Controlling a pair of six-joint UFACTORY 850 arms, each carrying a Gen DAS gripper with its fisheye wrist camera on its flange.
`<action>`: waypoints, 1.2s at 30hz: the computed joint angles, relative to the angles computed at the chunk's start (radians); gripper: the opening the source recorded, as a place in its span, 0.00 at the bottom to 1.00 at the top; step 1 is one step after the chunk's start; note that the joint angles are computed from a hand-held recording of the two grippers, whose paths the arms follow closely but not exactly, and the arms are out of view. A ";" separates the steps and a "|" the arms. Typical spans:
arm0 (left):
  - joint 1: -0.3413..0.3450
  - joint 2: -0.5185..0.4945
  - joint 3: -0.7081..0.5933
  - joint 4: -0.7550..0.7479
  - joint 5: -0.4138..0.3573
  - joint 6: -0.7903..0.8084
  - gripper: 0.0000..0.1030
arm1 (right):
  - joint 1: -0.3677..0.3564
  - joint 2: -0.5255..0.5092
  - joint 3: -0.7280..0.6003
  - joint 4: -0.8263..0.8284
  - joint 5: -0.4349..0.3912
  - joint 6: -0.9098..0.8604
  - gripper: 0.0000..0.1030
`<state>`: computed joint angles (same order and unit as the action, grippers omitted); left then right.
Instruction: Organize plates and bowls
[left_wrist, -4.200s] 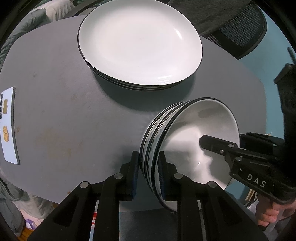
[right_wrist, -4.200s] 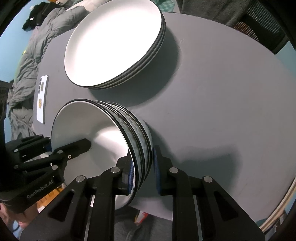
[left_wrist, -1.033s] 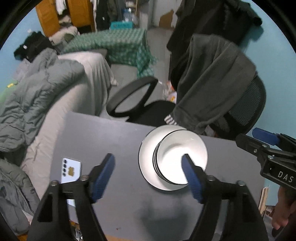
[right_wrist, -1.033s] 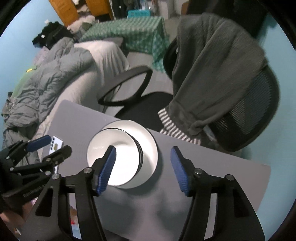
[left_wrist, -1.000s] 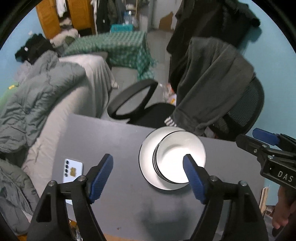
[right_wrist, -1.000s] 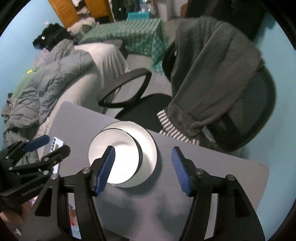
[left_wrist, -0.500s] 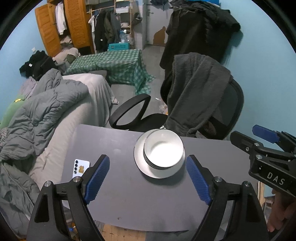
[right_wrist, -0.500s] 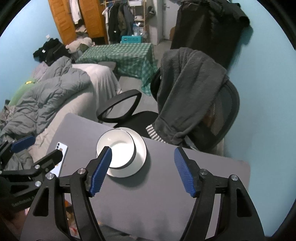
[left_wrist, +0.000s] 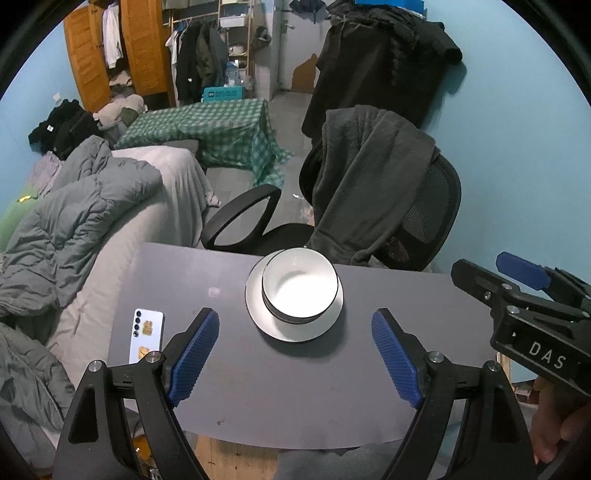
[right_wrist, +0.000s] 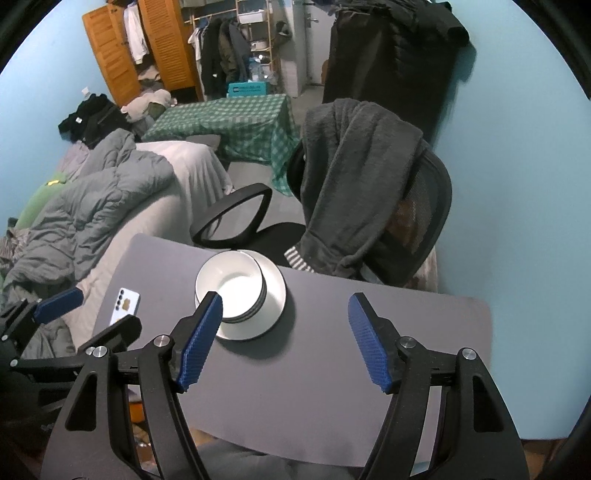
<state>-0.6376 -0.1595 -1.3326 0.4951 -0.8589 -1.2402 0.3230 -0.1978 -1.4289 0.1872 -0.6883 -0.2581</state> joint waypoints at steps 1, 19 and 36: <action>-0.001 0.001 0.001 0.005 0.000 -0.003 0.83 | 0.000 0.001 0.000 -0.002 0.000 0.005 0.68; 0.002 0.020 0.017 0.016 0.004 0.017 0.83 | 0.013 0.019 0.021 0.014 -0.004 0.007 0.68; 0.015 0.024 0.027 0.005 -0.002 0.015 0.83 | 0.025 0.008 0.013 -0.005 -0.004 0.058 0.68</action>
<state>-0.6229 -0.1354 -1.3056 0.5000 -0.8605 -1.2253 0.3476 -0.1901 -1.4160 0.1823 -0.6927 -0.2000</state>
